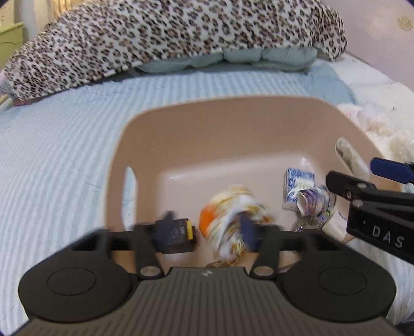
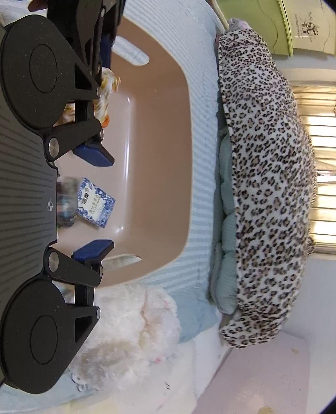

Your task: Organize objects

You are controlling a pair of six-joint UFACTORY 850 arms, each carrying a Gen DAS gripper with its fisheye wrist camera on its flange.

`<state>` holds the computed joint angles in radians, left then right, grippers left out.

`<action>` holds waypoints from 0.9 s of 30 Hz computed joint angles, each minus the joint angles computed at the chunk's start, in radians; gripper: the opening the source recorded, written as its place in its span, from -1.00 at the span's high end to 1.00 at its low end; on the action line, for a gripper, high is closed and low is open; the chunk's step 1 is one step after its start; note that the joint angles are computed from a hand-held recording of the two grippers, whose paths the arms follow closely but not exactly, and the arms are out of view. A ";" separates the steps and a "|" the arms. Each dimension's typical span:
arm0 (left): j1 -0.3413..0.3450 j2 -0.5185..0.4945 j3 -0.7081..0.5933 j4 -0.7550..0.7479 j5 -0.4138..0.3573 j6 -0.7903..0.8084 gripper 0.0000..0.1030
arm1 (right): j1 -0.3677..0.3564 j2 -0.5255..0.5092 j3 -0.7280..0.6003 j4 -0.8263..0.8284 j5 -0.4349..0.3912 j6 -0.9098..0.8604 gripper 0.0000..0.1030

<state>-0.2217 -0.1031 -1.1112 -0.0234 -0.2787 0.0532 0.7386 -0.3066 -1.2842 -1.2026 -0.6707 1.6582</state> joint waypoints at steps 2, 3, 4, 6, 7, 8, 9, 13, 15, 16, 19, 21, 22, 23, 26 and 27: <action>0.003 0.030 0.013 0.006 0.000 -0.017 -0.45 | 0.012 0.017 0.006 -0.009 -0.021 -0.004 -0.46; 0.003 0.043 0.015 0.006 -0.010 -0.022 -0.45 | 0.018 0.029 0.012 -0.015 -0.028 0.003 -0.56; 0.004 0.055 0.017 0.003 -0.022 -0.020 -0.46 | 0.022 0.042 0.018 -0.016 -0.030 0.008 -0.63; 0.003 0.075 0.019 0.020 -0.038 -0.028 -0.46 | 0.029 0.067 0.026 0.010 -0.031 -0.011 -0.66; 0.003 0.089 0.026 0.040 -0.042 -0.044 -0.46 | 0.035 0.079 0.030 0.027 -0.036 -0.023 -0.66; 0.002 0.103 0.034 0.056 -0.044 -0.057 -0.46 | 0.041 0.091 0.033 0.038 -0.042 -0.034 -0.67; 0.003 0.120 0.044 0.062 -0.045 -0.064 -0.46 | 0.047 0.101 0.037 0.046 -0.050 -0.041 -0.68; 0.013 0.172 0.076 0.027 -0.060 -0.039 -0.51 | 0.077 0.143 0.062 0.063 -0.078 -0.031 -0.75; 0.014 0.193 0.090 0.035 -0.072 -0.048 -0.51 | 0.092 0.163 0.077 0.065 -0.087 -0.017 -0.75; 0.017 0.206 0.100 0.031 -0.078 -0.044 -0.51 | 0.100 0.171 0.085 0.062 -0.094 -0.008 -0.75; 0.023 0.249 0.132 0.019 -0.078 -0.034 -0.51 | 0.121 0.192 0.108 0.065 -0.112 0.009 -0.75; 0.027 0.279 0.157 0.013 -0.078 -0.023 -0.51 | 0.134 0.208 0.125 0.067 -0.119 0.026 -0.75; 0.029 0.296 0.171 0.017 -0.076 -0.025 -0.51 | 0.138 0.212 0.131 0.072 -0.119 0.030 -0.75; 0.030 0.314 0.187 0.034 -0.072 -0.041 -0.51 | 0.143 0.217 0.138 0.079 -0.118 0.030 -0.75; 0.038 0.364 0.228 0.044 -0.060 -0.045 -0.51 | 0.168 0.227 0.154 0.089 -0.133 0.035 -0.75; 0.040 0.376 0.237 0.040 -0.061 -0.039 -0.51 | 0.176 0.229 0.159 0.092 -0.138 0.036 -0.75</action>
<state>-0.1812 0.2729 -0.8741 0.0169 -0.3395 0.0141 0.9145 -0.0774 -1.1248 -1.1106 -0.8084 1.6940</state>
